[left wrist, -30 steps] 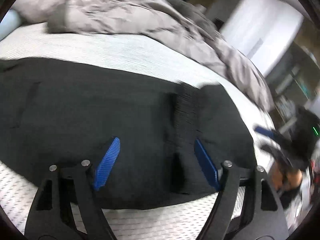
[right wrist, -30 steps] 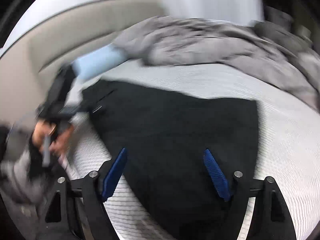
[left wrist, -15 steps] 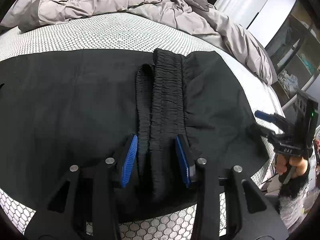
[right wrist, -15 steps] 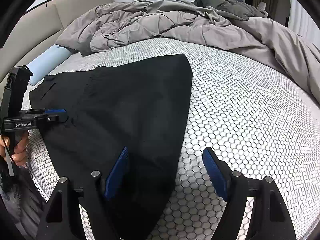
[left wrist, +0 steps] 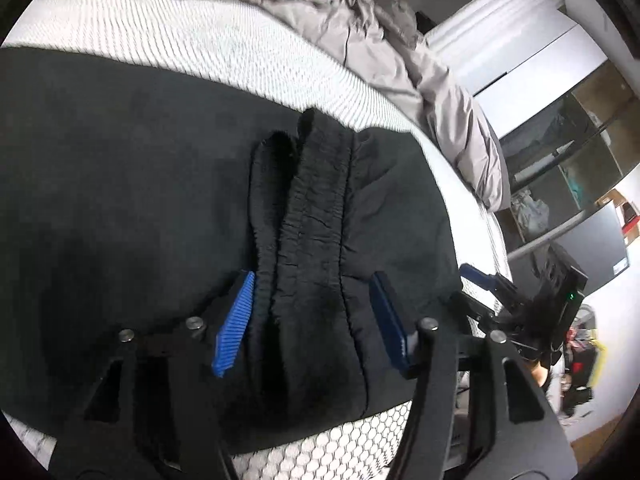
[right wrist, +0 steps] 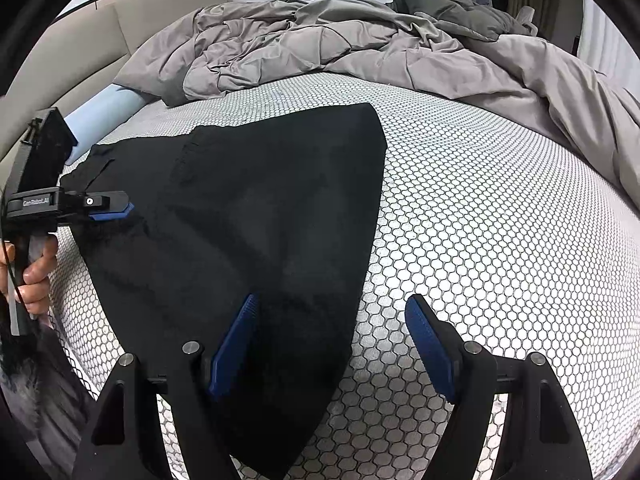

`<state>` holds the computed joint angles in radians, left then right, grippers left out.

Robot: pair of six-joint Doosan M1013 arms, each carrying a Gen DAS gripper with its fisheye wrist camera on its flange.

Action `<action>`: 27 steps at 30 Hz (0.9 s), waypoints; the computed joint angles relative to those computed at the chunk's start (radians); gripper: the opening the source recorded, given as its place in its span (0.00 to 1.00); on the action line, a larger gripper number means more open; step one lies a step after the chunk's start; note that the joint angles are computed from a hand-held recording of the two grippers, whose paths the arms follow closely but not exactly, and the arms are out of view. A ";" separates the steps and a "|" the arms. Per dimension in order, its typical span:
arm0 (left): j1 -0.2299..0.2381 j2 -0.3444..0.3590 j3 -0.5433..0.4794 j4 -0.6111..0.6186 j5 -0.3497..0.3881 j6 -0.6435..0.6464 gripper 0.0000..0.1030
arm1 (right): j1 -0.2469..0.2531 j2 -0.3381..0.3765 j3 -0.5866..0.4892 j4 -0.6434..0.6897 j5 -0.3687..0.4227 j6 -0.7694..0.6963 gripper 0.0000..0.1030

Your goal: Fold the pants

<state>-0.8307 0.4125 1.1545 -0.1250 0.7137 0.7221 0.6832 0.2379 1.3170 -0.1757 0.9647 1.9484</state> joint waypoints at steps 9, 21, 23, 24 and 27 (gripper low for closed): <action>0.029 0.056 -0.039 -0.104 -0.037 0.002 0.23 | 0.004 0.002 0.000 0.016 -0.005 -0.024 0.76; -0.013 -0.076 0.067 0.538 0.018 -0.490 0.09 | 0.013 0.029 -0.044 0.035 -0.028 -0.004 0.76; -0.003 -0.066 0.059 0.540 0.128 -0.539 0.13 | 0.019 0.039 -0.055 0.039 -0.024 -0.024 0.77; 0.015 -0.063 0.069 0.463 0.129 -0.516 0.22 | 0.021 0.043 -0.059 0.051 -0.020 -0.041 0.77; 0.030 -0.075 0.099 0.392 0.073 -0.502 0.26 | 0.028 0.049 -0.063 0.057 -0.001 -0.068 0.77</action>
